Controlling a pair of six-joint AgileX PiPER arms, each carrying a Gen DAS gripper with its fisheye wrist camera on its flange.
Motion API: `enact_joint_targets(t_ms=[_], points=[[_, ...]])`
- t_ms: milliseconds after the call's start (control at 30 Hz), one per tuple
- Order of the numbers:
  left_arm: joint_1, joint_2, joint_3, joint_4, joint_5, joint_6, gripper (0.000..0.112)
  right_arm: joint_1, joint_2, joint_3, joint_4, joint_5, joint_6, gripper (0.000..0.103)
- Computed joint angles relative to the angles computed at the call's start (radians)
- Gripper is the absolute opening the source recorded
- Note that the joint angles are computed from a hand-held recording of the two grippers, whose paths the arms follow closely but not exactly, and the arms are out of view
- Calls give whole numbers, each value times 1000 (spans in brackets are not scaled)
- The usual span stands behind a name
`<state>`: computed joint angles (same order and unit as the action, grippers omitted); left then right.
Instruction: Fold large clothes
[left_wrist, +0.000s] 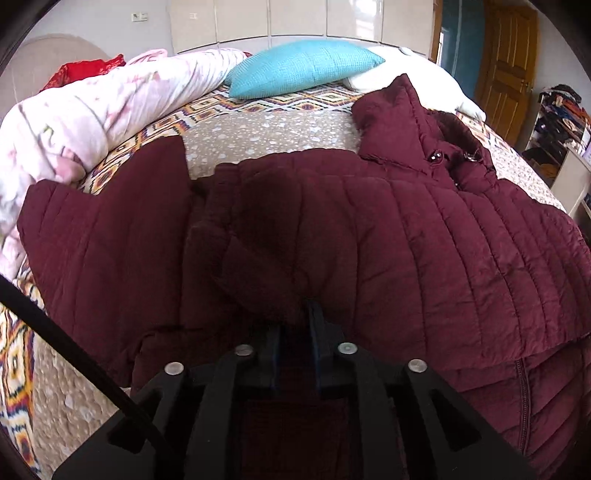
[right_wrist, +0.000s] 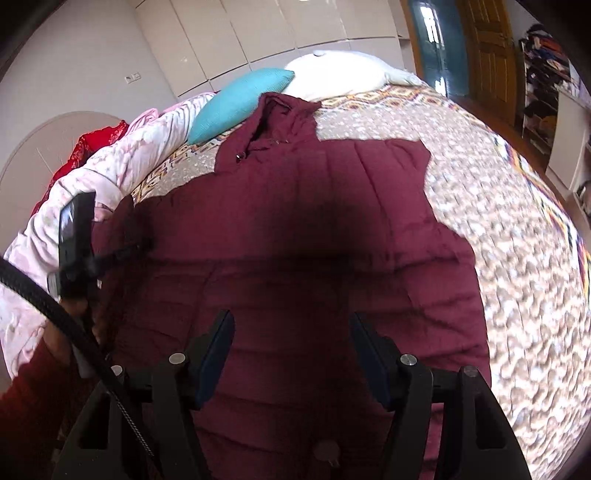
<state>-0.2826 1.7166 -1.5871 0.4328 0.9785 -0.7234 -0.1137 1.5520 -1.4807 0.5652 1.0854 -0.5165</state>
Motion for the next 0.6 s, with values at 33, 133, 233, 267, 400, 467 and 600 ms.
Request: enact_joint_targets(t_ms=[33,133,233,267,400,467,600], points=[[7,-3,-5,-7,8,-4,31,24,12,-20,-18,-13,19,69],[45,-50,14,-58,29,15,48,96,83,-109,-87,-54,97,69],[101,-133,54,-106,47,46,48,163,166,-193,-162,-85,195,69],[116,-168,70,-101,56,49,48,174,181,-207,-175,-90,211,69],[203,-290,132,-105,70,95,49,239,236,-242,-281,-129,283,69],[273,-334,161,-123,72,125,57,257,267,-254,-358,-145,328,69],[485,-373,210,-221,68,201,68,266,286,-260,-491,-174,419,69]])
